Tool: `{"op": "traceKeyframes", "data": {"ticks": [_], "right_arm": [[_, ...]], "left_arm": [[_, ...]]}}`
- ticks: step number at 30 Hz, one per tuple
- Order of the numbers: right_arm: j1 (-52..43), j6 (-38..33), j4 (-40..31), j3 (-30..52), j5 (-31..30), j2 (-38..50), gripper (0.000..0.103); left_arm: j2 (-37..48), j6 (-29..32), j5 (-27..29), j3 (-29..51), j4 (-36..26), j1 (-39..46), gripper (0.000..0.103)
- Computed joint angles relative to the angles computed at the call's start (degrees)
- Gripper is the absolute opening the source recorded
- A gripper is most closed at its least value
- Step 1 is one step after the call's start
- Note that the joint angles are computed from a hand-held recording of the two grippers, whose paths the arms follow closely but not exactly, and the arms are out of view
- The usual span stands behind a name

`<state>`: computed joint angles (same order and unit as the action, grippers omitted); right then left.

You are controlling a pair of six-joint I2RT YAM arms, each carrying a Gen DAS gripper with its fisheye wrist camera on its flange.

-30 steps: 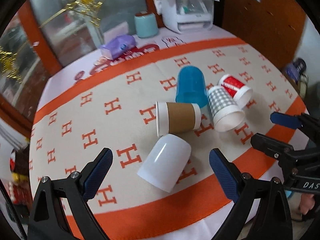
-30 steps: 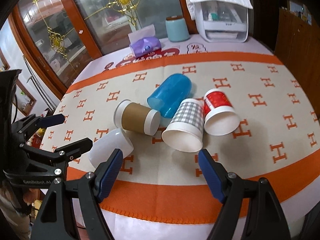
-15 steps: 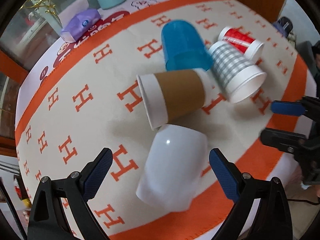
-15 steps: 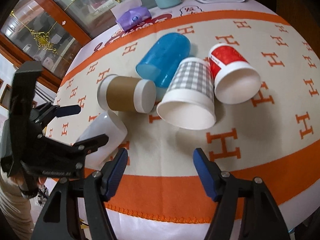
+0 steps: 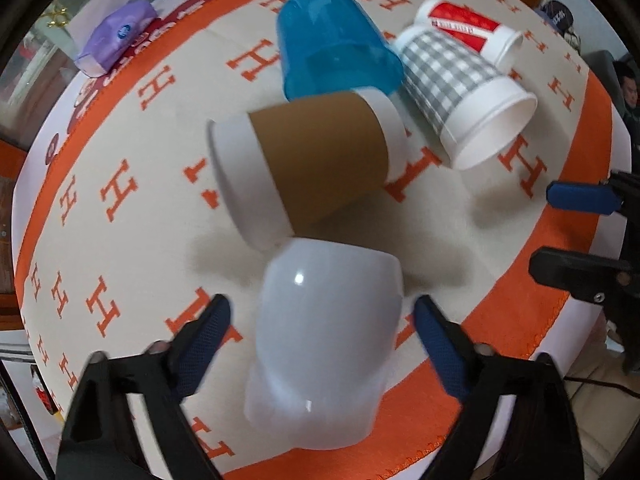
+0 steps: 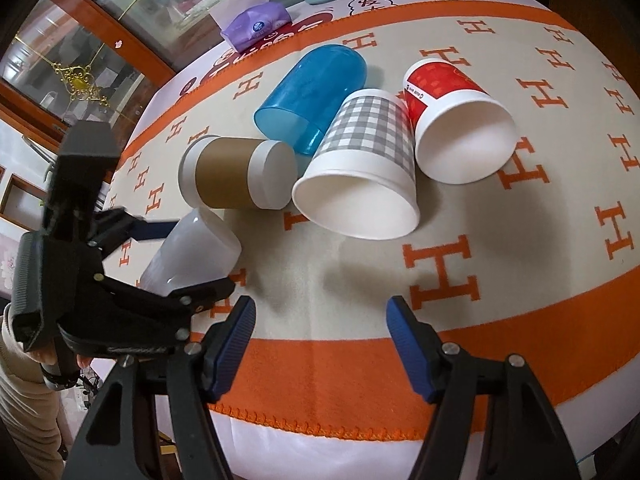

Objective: Flip cup upside down
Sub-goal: 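Lift the white cup with the left gripper and rotate it upright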

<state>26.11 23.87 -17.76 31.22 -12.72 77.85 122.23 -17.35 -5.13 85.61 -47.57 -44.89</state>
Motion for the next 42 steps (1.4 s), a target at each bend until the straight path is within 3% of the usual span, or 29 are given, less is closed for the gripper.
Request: {"op": "traceKeyframes", "data": {"ticks": [1, 2, 12, 21, 30, 35, 39, 42], "right_arm": [[0.09, -0.02, -0.03, -0.23, 0.11, -0.37, 0.068], [0.13, -0.12, -0.13, -0.30, 0.20, -0.62, 0.068], [-1.82, -0.45, -1.36, -2.25, -0.36, -4.18, 0.068], [-6.73, -2.63, -4.50, -5.90, -2.34, -11.36, 0.068], [-12.28, -5.93, -7.62, -8.93, -3.60, -15.53, 0.068], [-12.30, -6.34, -8.25, -9.73, -4.05, -16.30, 0.068], [-12.62, -6.88, -8.15, -10.14, -4.96, -16.22, 0.068], [-13.02, -7.12, -8.25, -10.49, -5.49, -15.93, 0.068]], "left_arm": [[0.57, -0.21, 0.63, 0.42, -0.37, 0.10, 0.070], [0.91, -0.61, 1.18, 0.50, -0.43, 0.29, 0.069], [-5.02, -7.35, 4.49, -6.49, 4.94, -0.92, 0.067], [-12.22, -26.38, 4.06, -10.51, 5.27, -7.87, 0.067], [-13.49, -45.88, 7.44, -19.58, 19.64, -12.38, 0.067], [-13.63, -54.21, 4.40, -23.08, 23.78, -14.34, 0.067], [-14.29, -57.64, 4.00, -27.02, 27.14, -13.68, 0.068], [-14.18, -58.27, 1.85, -26.61, 26.14, -13.66, 0.069]]}}
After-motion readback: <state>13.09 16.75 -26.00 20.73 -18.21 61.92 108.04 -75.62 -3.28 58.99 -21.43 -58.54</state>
